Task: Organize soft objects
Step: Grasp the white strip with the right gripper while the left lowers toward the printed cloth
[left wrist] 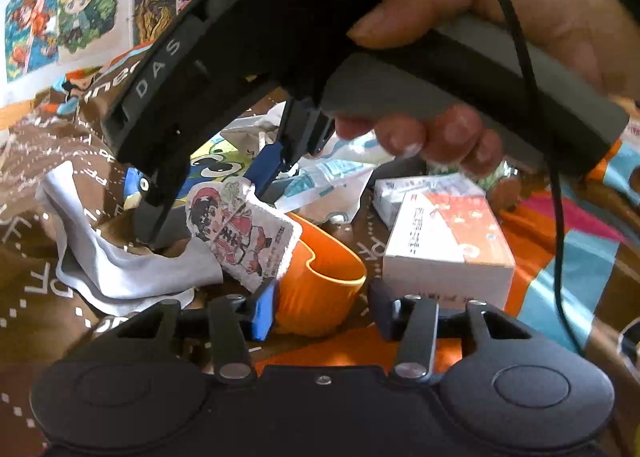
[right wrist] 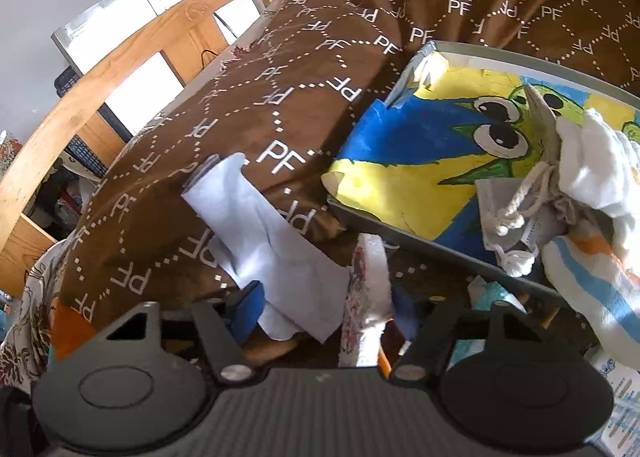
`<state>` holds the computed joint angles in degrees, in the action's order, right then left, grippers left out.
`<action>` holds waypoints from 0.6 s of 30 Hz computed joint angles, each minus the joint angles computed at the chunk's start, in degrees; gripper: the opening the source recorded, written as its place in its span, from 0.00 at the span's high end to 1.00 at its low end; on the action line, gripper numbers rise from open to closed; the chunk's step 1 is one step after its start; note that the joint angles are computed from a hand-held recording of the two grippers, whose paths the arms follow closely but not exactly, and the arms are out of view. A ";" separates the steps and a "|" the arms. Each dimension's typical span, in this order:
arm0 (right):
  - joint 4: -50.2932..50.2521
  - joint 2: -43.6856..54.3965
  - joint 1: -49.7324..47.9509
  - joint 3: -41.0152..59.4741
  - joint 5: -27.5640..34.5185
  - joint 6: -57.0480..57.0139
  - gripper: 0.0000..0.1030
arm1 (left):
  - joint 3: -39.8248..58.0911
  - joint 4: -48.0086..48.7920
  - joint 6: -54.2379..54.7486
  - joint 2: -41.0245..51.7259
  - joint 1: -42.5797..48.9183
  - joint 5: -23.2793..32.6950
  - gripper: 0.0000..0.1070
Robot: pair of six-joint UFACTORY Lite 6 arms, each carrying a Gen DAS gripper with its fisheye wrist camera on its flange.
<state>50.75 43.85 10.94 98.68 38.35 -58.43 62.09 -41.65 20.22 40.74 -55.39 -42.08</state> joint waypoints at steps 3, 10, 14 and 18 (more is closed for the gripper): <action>0.29 -0.08 -0.21 -0.43 -0.58 -0.21 0.41 | 2.35 -4.36 5.65 1.48 -0.73 0.76 0.55; 0.00 -1.25 0.03 -2.19 -1.36 -0.56 0.60 | 7.49 -9.75 14.18 5.16 -0.74 2.55 0.62; -0.86 -2.09 0.05 -3.48 -2.32 -0.53 0.68 | 6.25 -8.31 13.08 4.53 -1.10 1.48 0.69; -1.70 -1.67 -0.06 -3.43 -3.92 1.24 0.69 | 6.22 -7.99 13.40 4.43 -1.50 1.09 0.72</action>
<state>49.05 42.18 10.88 95.25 34.44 -57.19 68.30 -49.64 33.61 45.17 -56.90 -40.99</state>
